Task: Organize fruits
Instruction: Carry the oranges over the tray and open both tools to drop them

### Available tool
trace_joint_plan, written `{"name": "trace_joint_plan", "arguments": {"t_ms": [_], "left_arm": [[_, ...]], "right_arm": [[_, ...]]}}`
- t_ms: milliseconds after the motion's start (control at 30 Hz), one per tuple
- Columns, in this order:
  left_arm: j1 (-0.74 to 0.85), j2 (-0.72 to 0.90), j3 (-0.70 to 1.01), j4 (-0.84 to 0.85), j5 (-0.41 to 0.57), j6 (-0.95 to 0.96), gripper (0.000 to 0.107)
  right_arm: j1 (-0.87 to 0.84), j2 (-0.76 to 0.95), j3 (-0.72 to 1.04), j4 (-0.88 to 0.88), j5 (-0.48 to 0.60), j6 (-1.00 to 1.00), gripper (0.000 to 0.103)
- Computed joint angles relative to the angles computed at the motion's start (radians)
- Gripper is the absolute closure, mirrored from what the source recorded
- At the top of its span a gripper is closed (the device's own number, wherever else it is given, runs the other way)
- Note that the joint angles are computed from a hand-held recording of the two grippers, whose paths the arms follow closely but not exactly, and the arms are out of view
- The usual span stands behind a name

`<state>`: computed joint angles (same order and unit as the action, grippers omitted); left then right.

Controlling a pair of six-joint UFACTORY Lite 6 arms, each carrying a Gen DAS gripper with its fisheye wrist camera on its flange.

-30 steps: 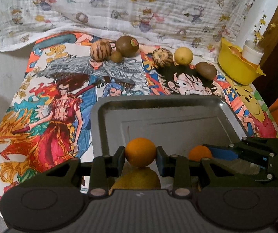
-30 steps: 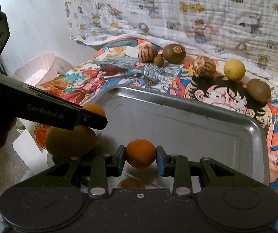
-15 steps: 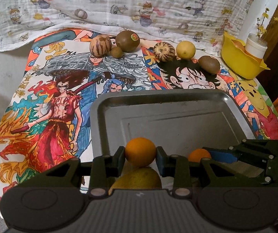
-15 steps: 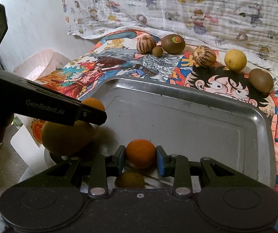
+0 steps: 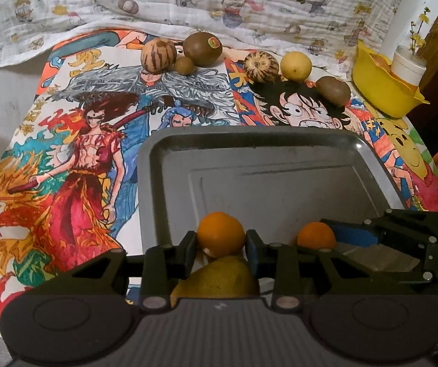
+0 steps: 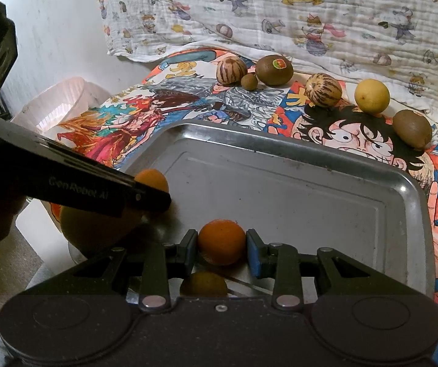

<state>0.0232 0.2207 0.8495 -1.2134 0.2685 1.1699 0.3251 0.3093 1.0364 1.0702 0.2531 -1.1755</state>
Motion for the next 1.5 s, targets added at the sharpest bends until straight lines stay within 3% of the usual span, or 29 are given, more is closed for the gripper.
{"name": "trace_joint_plan", "arguments": {"t_ms": [300,667,1100,1167,1500], "left_arm": [[-0.004,-0.006,-0.003,0.033,-0.002,-0.032,0.063],[-0.012,-0.056,-0.025,0.113,-0.012,-0.111,0.051],[-0.013,-0.209,-0.108,0.071,-0.016,-0.091,0.01],[-0.02,-0.243,-0.129,0.101,-0.03,-0.126,0.008],[0.013,-0.447,-0.253,0.385,-0.002,-0.344,0.005]], "right_arm": [[-0.006,-0.006,-0.005,0.016,0.012,-0.024,0.063],[-0.013,-0.061,-0.046,0.077,0.013,-0.102,0.046],[-0.052,-0.182,-0.133,0.133,0.063,-0.179,0.01],[-0.054,-0.203,-0.146,0.104,0.065,-0.162,0.005],[-0.106,-0.295,-0.205,0.006,0.067,-0.106,0.001]]}}
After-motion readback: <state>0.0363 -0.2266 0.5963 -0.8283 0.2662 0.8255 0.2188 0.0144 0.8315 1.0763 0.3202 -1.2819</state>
